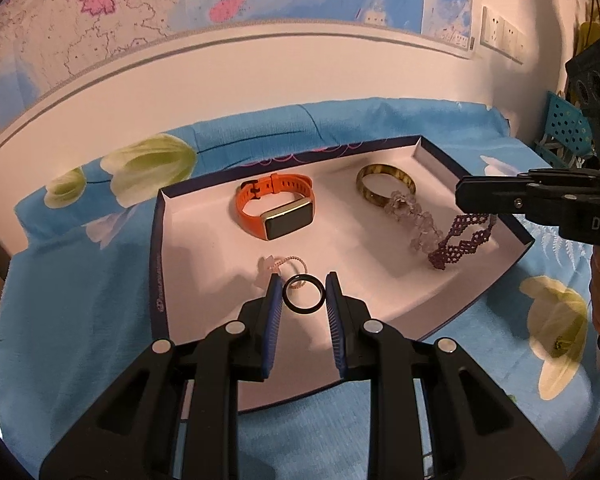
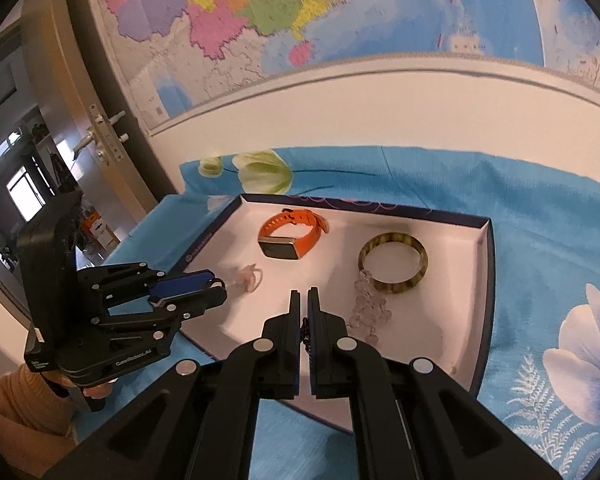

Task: Organize jewelry
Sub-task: 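Lower the black ring into the tray and open the left tool while the right tool releases the bracelet, then lift both open tools out of the tray toward the remaining jewelry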

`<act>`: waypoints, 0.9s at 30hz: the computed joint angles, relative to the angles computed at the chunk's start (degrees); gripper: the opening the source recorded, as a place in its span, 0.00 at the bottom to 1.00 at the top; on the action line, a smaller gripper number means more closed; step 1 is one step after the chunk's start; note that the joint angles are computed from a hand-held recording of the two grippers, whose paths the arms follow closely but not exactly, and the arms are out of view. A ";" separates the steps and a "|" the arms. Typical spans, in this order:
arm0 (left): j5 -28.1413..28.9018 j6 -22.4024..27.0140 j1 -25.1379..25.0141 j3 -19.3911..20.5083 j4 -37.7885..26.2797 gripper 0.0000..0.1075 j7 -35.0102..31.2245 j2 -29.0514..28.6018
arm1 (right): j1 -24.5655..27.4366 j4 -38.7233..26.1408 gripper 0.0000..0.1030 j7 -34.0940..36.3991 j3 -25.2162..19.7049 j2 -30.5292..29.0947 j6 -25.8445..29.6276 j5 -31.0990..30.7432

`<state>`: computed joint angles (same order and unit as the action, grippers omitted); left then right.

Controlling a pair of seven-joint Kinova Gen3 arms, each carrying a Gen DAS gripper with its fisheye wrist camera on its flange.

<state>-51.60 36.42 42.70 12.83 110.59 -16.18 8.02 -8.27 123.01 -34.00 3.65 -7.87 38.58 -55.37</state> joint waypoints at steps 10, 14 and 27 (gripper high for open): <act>5.20 -0.97 -1.15 -1.46 -1.52 0.21 -4.64 1.99 | 0.96 -2.04 0.03 -5.56 -2.43 4.14 -2.60 3.09; 5.26 -0.30 -0.47 -2.18 -2.08 0.21 -4.66 2.68 | 0.65 -2.19 0.07 -8.38 -3.21 3.87 -4.49 5.35; -3.86 3.49 3.03 -1.15 -0.06 0.40 4.63 -0.07 | 1.51 -0.61 0.26 -4.28 1.86 -2.47 -0.51 1.78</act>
